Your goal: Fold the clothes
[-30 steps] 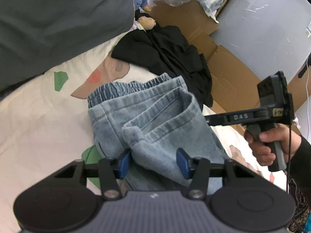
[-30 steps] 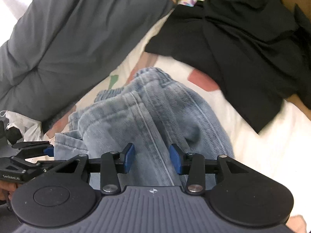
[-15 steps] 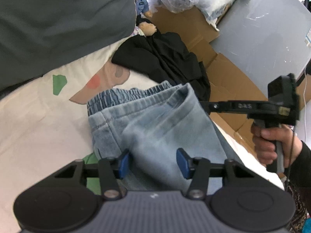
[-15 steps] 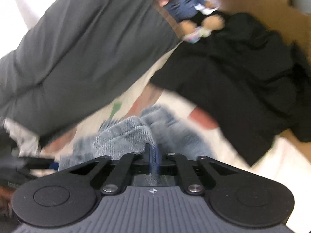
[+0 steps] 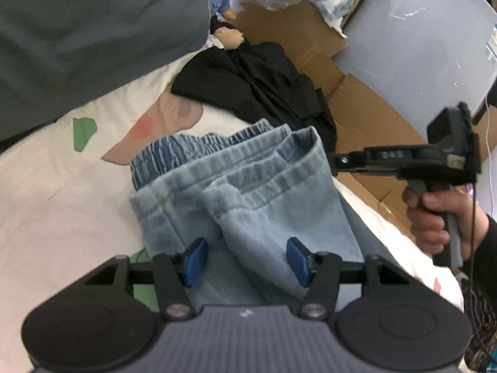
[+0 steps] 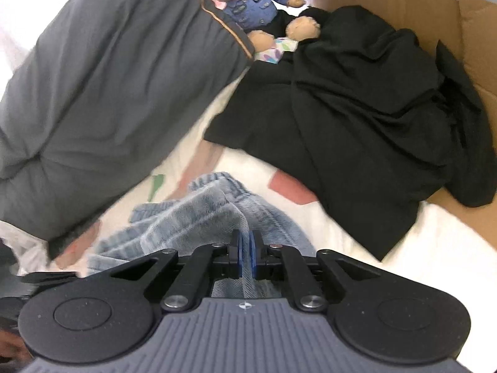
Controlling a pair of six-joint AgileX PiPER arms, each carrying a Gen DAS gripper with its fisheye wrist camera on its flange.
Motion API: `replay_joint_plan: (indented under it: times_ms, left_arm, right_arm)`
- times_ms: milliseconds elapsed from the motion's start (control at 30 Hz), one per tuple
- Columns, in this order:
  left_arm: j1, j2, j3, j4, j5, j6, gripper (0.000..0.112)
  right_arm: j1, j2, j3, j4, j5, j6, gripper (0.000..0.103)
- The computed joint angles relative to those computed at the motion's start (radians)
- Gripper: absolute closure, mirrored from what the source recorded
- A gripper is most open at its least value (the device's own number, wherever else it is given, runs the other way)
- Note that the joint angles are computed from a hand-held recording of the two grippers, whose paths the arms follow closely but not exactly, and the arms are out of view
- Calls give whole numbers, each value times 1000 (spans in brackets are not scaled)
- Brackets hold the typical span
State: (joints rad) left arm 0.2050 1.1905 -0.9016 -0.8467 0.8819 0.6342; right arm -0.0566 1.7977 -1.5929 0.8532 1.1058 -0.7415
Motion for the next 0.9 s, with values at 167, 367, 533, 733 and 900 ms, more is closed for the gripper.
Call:
replay_joint_plan:
  times_ms: [167,367,533,733,900]
  left_arm:
    - [-27,-4,-18,58,-63,-59,99]
    - [162,-55,-60,-81,126,16,107]
    - [208,-56,-123,-51,183,-29,107]
    - [127,15,-148,70,119,-85,106]
    - [67,53,-134,187,56,-146,91]
  right_arm:
    - [46,-29,38,-4,-53,-49,64]
    - [47,-69,75,36,-98,-80,101]
    - [11,-65,31,109,-55,-51,101]
    - [94,-24,-8,-25,-115,76,101]
    - [104,27,-40,-92,-93,123,82]
